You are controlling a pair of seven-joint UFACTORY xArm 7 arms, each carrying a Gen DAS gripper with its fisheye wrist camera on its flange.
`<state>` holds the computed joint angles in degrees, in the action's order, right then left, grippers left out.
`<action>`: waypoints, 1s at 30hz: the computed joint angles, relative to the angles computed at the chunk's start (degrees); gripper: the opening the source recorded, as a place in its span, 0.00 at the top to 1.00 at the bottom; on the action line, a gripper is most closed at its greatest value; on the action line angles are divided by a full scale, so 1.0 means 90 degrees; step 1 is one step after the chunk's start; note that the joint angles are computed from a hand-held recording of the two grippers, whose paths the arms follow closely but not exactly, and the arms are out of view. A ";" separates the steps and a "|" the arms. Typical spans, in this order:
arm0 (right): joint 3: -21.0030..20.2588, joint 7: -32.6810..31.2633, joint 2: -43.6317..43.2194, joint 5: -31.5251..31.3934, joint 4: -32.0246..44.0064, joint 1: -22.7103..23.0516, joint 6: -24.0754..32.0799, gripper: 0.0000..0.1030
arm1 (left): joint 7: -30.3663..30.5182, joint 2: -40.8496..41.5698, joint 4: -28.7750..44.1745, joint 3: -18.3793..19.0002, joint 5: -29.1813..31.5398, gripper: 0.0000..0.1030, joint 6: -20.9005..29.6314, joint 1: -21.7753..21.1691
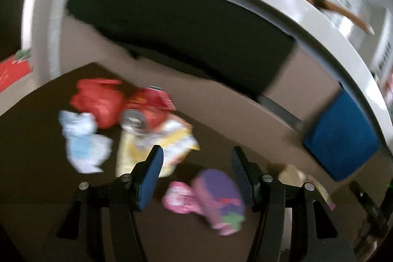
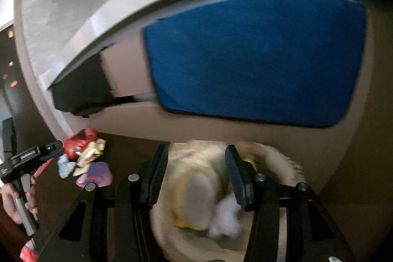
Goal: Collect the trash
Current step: 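Open the left tool over the bin while the right tool releases the chip bag into it, then grasp the crumpled white-and-blue tissue with the left tool while the right tool reaches the foam sponge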
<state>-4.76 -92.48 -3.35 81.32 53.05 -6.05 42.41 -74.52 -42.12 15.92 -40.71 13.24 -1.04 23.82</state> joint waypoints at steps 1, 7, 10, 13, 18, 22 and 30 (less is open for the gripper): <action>0.0062 -0.0004 -0.0053 0.0024 -0.0052 0.0062 0.0040 0.55 | 0.0088 -0.0112 -0.0167 0.0258 -0.0005 0.45 0.0023 -0.0169; 0.0353 0.0218 -0.0174 -0.0196 -0.0290 0.0530 0.0068 0.55 | 0.1071 -0.0044 -0.0617 0.1354 0.0104 0.45 -0.0153 -0.0659; 0.0478 0.0236 -0.0226 -0.0332 -0.0443 0.0776 -0.0141 0.55 | 0.1336 0.0298 -0.0824 0.1874 -0.0211 0.45 -0.0472 -0.0876; 0.0546 0.0255 -0.0242 -0.0435 -0.0592 0.0975 -0.0314 0.55 | 0.0856 -0.0149 -0.1197 0.1347 -0.0789 0.45 -0.0493 -0.0412; 0.0596 0.0418 -0.0188 -0.0667 -0.0733 0.1181 -0.0441 0.55 | 0.0559 -0.0157 -0.1467 0.1252 -0.0894 0.45 -0.0616 0.0194; 0.0645 0.0572 -0.0093 -0.0788 -0.0769 0.1287 -0.0487 0.55 | 0.0992 0.0810 -0.1335 0.1565 -0.1031 0.45 -0.1155 0.0327; 0.0737 0.0657 -0.0152 -0.0973 -0.0973 0.1462 -0.0760 0.55 | 0.1544 0.1826 -0.0754 0.0219 -0.1785 0.45 -0.1272 0.1443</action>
<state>1.87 -86.57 -4.72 72.56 44.29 7.11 35.56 -60.63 -25.69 9.13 -38.74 -2.83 -12.49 36.80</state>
